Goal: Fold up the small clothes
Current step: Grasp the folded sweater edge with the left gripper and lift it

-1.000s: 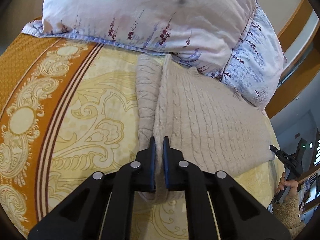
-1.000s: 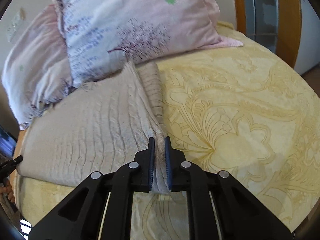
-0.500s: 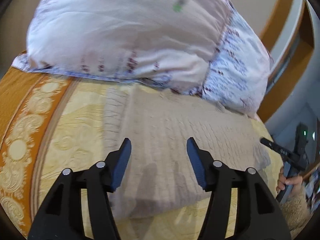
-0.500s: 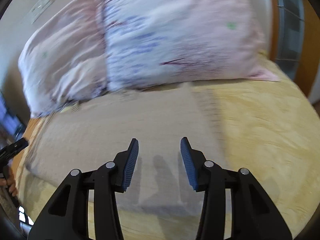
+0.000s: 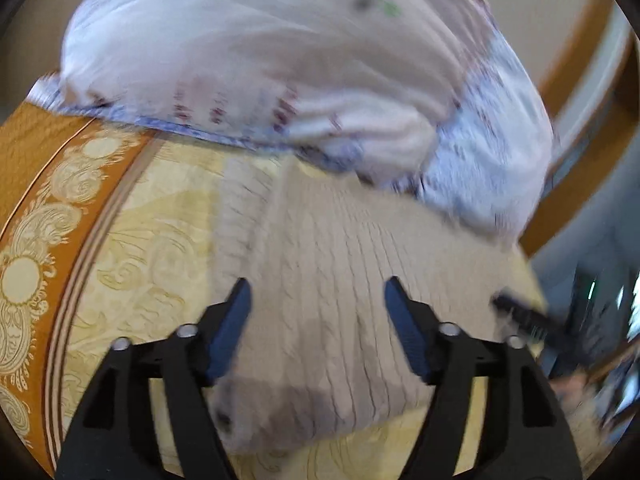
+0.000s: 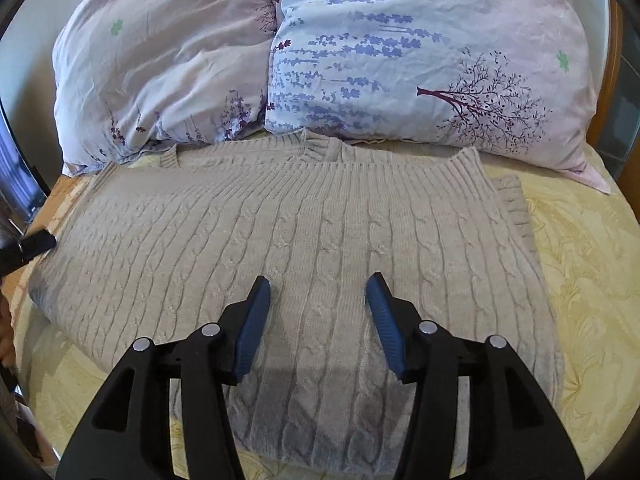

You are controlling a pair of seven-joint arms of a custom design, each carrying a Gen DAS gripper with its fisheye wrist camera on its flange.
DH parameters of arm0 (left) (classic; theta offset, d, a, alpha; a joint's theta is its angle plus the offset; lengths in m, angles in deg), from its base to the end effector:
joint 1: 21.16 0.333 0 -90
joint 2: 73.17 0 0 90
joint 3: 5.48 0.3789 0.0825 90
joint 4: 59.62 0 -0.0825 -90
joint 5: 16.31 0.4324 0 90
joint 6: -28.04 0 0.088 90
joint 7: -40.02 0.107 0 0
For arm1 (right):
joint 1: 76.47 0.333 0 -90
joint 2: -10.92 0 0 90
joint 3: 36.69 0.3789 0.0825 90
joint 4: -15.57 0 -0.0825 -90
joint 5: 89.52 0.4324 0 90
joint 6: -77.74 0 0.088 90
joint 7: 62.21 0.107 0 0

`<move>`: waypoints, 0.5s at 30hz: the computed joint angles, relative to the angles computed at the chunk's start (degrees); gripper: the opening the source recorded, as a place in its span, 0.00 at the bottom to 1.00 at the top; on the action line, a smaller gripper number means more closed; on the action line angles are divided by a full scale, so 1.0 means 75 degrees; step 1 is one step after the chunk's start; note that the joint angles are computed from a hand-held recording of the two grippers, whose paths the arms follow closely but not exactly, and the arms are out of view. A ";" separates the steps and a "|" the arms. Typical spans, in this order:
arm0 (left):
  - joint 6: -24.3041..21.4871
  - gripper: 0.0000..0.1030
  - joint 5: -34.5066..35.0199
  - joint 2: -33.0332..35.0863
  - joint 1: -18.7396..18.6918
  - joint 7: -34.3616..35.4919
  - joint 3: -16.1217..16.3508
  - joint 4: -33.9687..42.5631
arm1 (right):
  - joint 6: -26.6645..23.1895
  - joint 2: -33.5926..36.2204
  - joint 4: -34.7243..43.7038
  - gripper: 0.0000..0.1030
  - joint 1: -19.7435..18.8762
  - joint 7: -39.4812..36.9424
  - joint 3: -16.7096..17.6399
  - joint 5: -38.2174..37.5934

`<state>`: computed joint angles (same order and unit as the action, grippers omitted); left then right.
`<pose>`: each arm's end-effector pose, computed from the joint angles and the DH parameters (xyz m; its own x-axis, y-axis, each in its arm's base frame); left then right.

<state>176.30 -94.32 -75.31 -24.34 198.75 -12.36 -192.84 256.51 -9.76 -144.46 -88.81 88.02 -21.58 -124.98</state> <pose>0.5491 -0.0793 0.4054 -0.3895 -0.7969 0.4618 -0.7915 0.0332 -0.6103 0.4103 0.0689 0.3956 -0.3029 -0.9377 -0.1702 -0.7137 0.3416 -0.6115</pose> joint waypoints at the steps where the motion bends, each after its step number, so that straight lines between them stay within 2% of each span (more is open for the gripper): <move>1: -0.0103 0.69 0.0105 0.0116 0.0062 -0.0390 0.0061 0.0150 | 0.0005 0.0005 0.0014 0.52 -0.0052 0.0038 0.0058 -0.0011; 4: -0.0577 0.69 0.0329 0.0550 0.0280 -0.1254 0.0161 0.0606 | 0.0013 0.0057 0.0076 0.53 -0.0162 0.0129 0.0180 -0.0081; 8: -0.1197 0.69 0.0604 0.1066 0.0571 -0.2287 0.0119 0.1110 | 0.0101 0.0057 0.0010 0.54 0.0113 -0.0016 -0.0131 0.0071; 10: -0.1368 0.68 0.0700 0.1229 0.0667 -0.2566 0.0053 0.1242 | 0.0148 0.0062 -0.0006 0.55 0.0167 -0.0103 -0.0182 0.0159; 13: -0.1574 0.67 0.0830 0.1365 0.0747 -0.2771 -0.0054 0.1345 | 0.0157 0.0052 0.0001 0.57 0.0040 -0.0120 -0.0026 0.0199; 15: -0.1410 0.67 0.0748 0.1332 0.0733 -0.2656 -0.0135 0.1286 | 0.0193 0.0059 0.0000 0.57 0.0006 -0.0144 0.0009 0.0234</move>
<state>165.73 -88.71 -65.32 -18.84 178.83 -13.37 -183.20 257.96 -9.32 -144.46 -88.77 86.94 -21.51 -123.22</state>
